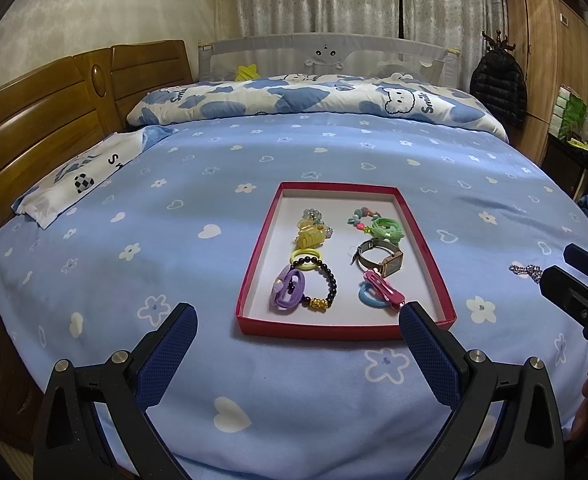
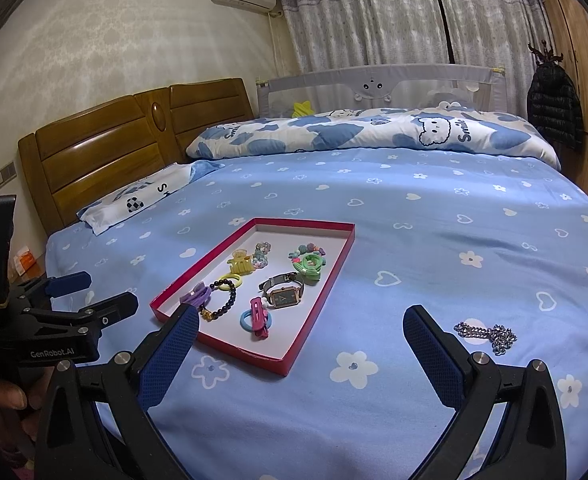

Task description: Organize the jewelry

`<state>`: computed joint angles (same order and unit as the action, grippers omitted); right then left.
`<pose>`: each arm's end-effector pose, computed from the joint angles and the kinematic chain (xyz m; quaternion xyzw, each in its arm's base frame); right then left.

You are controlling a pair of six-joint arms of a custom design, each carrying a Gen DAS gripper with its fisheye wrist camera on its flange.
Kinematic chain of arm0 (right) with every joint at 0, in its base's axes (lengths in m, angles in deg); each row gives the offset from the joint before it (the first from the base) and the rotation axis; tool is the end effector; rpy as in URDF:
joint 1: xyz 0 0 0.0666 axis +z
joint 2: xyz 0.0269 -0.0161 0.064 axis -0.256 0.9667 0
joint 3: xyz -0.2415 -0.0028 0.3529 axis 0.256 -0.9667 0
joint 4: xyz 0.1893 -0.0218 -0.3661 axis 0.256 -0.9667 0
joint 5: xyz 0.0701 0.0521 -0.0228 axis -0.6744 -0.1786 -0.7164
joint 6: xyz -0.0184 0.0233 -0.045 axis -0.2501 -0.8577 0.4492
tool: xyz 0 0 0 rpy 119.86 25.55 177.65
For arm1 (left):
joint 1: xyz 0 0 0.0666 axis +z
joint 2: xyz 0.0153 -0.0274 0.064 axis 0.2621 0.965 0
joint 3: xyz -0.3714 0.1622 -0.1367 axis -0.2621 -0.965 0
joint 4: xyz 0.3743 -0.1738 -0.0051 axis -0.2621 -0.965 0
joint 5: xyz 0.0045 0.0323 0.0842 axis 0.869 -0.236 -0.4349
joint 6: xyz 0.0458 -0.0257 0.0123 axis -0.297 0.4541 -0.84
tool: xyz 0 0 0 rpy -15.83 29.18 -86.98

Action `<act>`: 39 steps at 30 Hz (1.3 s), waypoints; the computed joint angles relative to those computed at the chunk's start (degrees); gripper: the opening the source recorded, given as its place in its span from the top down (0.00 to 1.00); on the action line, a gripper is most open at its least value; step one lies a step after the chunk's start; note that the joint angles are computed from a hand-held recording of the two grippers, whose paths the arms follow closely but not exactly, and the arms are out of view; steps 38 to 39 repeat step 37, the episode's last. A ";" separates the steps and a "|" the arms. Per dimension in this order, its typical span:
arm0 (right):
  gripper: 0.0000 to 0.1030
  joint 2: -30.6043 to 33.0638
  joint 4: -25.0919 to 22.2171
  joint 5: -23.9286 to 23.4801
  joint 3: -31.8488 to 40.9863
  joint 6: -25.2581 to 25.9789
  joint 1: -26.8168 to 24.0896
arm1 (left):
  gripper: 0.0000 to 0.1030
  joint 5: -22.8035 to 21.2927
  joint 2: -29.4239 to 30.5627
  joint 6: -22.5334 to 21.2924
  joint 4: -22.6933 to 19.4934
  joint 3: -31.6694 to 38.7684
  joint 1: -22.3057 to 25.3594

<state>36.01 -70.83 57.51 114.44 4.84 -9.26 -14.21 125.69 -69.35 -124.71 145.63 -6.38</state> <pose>0.5198 0.0455 0.5887 0.1384 0.8812 0.0399 0.4502 0.5673 -0.2295 0.5987 0.2451 0.8733 -0.1087 0.4069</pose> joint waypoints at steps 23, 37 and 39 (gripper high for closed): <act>0.00 -0.04 -0.16 -0.06 0.16 -0.15 -0.14 | 0.01 0.05 -0.05 0.00 0.05 -0.11 -0.04; 0.00 0.46 -0.42 -0.54 0.49 -1.39 -0.77 | 0.01 0.71 1.16 0.83 -0.48 1.20 -0.56; 0.00 0.46 -0.42 -0.54 0.49 -1.39 -0.77 | 0.01 0.71 1.16 0.83 -0.48 1.20 -0.56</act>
